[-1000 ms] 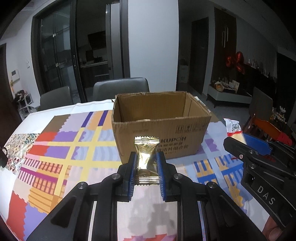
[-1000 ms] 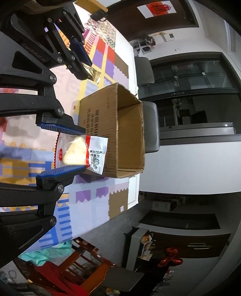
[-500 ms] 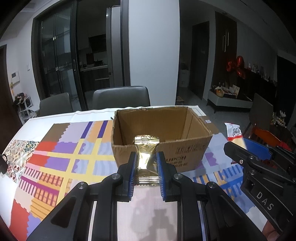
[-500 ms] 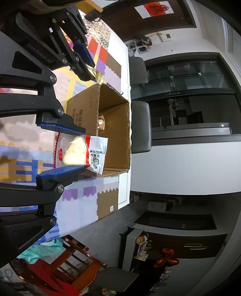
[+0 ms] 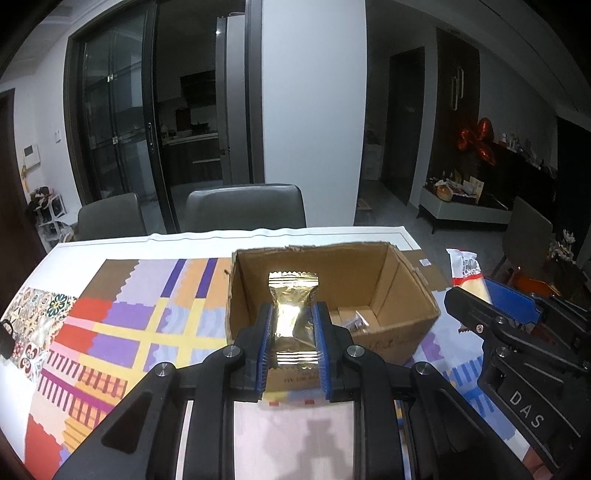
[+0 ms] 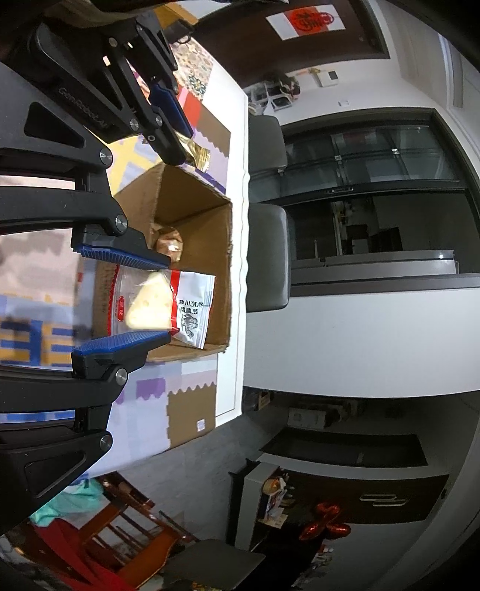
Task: Organize snacks
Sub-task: 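Lift the gold candy with the left tool while the right tool carries the cake packet to the box, then open both tools to drop the gold candy and cake packet into the box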
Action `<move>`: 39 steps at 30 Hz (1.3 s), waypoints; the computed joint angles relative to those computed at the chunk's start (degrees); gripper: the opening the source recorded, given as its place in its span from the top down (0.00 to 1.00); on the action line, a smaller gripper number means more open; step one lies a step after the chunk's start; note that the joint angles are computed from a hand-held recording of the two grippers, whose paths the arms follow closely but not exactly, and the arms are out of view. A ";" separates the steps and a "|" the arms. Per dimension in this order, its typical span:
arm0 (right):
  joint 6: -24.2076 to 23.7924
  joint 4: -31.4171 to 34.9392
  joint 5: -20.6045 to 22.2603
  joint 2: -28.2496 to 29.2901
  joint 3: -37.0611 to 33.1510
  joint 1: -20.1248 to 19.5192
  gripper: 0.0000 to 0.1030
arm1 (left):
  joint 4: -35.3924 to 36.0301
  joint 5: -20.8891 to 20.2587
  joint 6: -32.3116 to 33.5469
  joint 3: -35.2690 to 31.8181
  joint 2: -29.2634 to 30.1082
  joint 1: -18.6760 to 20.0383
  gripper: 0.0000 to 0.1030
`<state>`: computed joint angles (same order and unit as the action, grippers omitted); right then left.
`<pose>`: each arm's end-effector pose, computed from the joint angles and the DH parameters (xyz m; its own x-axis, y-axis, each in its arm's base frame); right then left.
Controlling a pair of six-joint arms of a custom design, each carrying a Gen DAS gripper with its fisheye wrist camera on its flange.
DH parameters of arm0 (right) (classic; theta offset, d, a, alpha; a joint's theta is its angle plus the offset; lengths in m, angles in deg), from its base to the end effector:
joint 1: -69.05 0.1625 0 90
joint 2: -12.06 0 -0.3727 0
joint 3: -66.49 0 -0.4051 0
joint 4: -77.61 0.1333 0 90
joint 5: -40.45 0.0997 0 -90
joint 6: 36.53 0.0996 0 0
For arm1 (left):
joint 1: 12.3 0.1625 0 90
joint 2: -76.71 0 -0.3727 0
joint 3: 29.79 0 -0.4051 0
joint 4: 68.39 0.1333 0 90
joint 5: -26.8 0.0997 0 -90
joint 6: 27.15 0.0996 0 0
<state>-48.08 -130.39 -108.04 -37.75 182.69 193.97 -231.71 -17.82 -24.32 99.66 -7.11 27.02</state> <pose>0.3290 -0.3868 0.1218 -0.7235 0.1417 0.6757 -0.5107 0.5487 -0.6619 -0.2143 -0.4394 0.2278 -0.6663 0.3611 -0.6524 0.7188 0.5439 -0.4330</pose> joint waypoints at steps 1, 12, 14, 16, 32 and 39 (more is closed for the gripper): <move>-0.33 0.14 0.36 0.07 -0.46 -0.38 0.66 | -0.31 0.00 0.13 -0.21 0.36 0.05 0.78; -2.44 1.40 2.96 1.45 -4.21 -3.49 0.66 | -3.00 -1.90 3.21 -5.92 7.07 3.70 0.78; -2.70 1.76 3.37 1.81 -5.03 -4.07 0.66 | -3.39 -2.08 3.58 -6.80 8.12 4.21 0.78; -3.04 1.91 3.93 1.97 -5.53 -4.88 0.66 | -3.51 -2.39 3.95 -7.83 9.16 4.76 0.78; -3.60 4.58 6.24 3.82 -8.52 -8.65 0.66 | -3.75 -4.02 5.21 -11.94 14.69 8.28 0.78; -5.34 4.21 4.84 5.01 -9.90 -8.87 0.58 | -5.44 -2.99 5.99 -11.81 15.03 8.26 0.64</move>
